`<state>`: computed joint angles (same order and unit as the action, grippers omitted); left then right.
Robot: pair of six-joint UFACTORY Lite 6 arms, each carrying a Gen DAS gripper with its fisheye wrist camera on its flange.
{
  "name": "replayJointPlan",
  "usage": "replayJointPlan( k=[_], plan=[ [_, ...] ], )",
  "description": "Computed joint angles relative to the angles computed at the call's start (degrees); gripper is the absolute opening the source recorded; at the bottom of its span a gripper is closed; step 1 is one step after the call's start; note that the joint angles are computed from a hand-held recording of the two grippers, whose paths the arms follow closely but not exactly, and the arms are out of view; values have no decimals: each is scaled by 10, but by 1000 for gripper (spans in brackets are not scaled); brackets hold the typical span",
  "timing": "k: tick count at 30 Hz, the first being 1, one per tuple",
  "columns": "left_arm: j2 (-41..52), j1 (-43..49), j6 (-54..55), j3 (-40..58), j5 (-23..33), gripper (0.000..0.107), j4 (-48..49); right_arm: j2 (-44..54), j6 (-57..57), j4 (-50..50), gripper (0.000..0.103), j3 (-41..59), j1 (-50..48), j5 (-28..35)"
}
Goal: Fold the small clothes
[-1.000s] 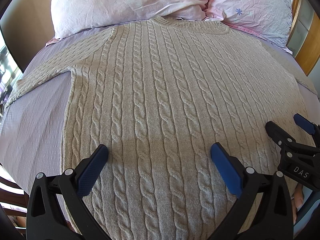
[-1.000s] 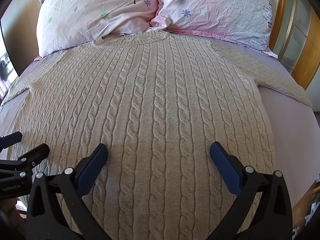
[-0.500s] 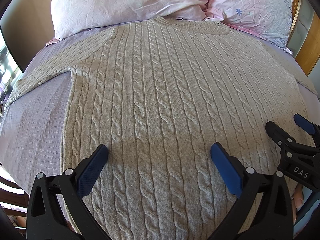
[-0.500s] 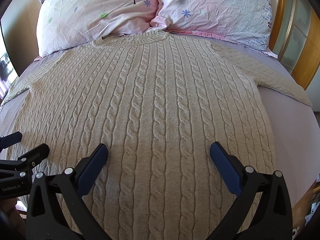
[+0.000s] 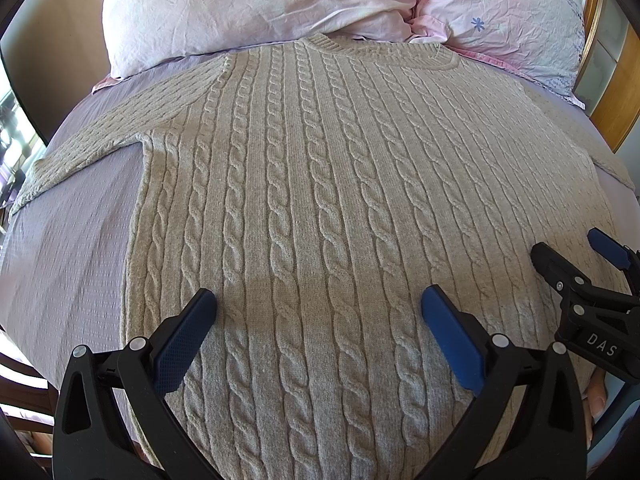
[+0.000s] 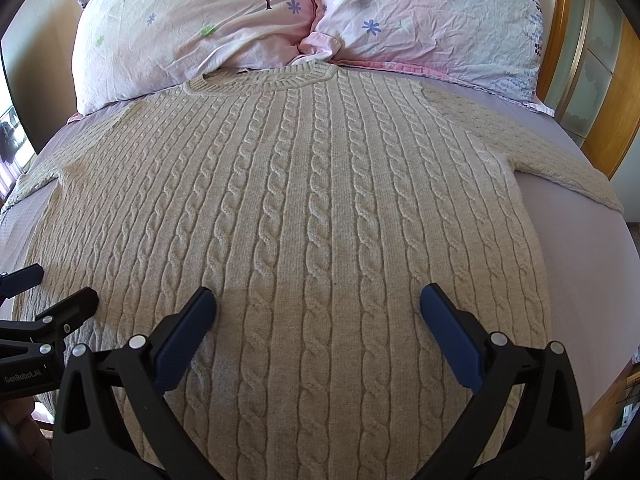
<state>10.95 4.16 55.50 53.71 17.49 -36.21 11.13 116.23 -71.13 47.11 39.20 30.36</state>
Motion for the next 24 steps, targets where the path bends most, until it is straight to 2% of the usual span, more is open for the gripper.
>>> replayJointPlan(
  k=[9, 18, 21, 24],
  plan=[
    [0, 0, 1, -1, -2, 102, -2, 0, -16, 10, 101, 1, -4, -4],
    [14, -4, -49, 26, 15, 102, 50, -6, -50, 20, 101, 0, -11, -15],
    [22, -3, -29, 30, 15, 102, 38, -33, -13, -52, 101, -37, -15, -37],
    [26, 2, 16, 33, 17, 102, 6, -82, -44, -99, 101, -77, -62, -100]
  ],
)
